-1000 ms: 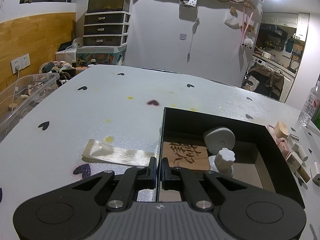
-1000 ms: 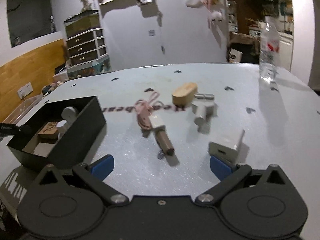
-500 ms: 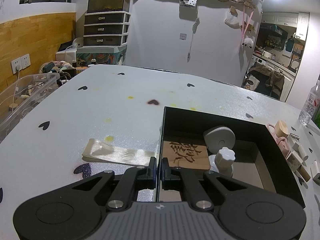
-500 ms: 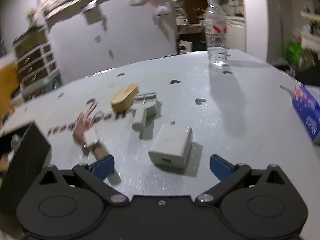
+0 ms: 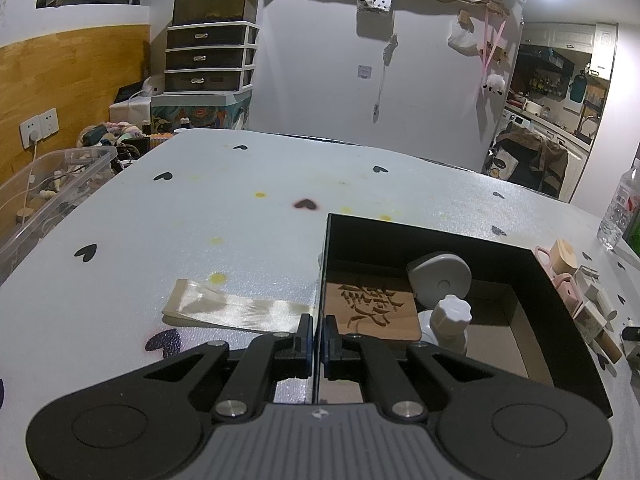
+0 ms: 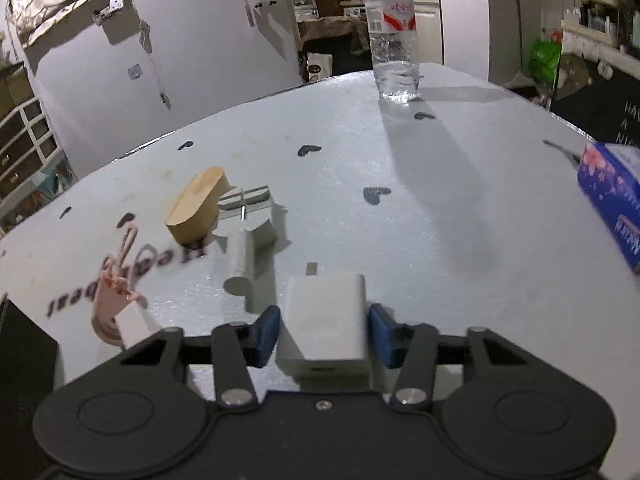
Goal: Organize rigid objects
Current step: 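Carry the white charger into the black box and open the right gripper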
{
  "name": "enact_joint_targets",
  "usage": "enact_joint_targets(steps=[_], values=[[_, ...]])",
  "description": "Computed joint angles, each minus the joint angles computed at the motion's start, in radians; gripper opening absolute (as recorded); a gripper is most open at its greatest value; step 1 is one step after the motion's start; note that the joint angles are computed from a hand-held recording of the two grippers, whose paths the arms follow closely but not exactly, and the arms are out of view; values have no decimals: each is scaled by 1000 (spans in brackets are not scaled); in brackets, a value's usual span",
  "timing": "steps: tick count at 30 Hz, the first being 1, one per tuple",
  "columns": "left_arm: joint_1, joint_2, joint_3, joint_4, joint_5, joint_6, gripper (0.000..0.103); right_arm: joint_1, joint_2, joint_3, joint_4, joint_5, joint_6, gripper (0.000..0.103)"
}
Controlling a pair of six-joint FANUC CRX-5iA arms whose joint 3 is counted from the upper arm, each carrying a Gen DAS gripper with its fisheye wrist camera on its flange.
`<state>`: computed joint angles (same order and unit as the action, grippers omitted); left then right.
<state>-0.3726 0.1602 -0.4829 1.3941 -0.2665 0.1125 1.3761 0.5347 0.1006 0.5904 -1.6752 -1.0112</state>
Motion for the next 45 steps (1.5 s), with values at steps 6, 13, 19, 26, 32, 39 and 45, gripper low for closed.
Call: enact_joint_targets(steps=[6,13,19,26,32,39,45], values=[[0,0,1,-3,1,3,4,11,-12,-26,24,22,74,47],[-2,0,0,3,2,-4,4,52,-35,-54,128,131,201,47],[-3,2,1,7,-3,-8,4,40,-62,-68,336,278,437,47],[1,11,10,14,-17,-18,4,-59,-25,94,348,488,1056,47],[6,13,10,36,-34,-42,4,-134,104,378,138,497,1628,47],[8,16,12,39,-42,-79,4,-197,248,663,-61,372,2069,47],[23,23,20,27,-74,-76,5,-235,367,890,-160,231,2257,47]])
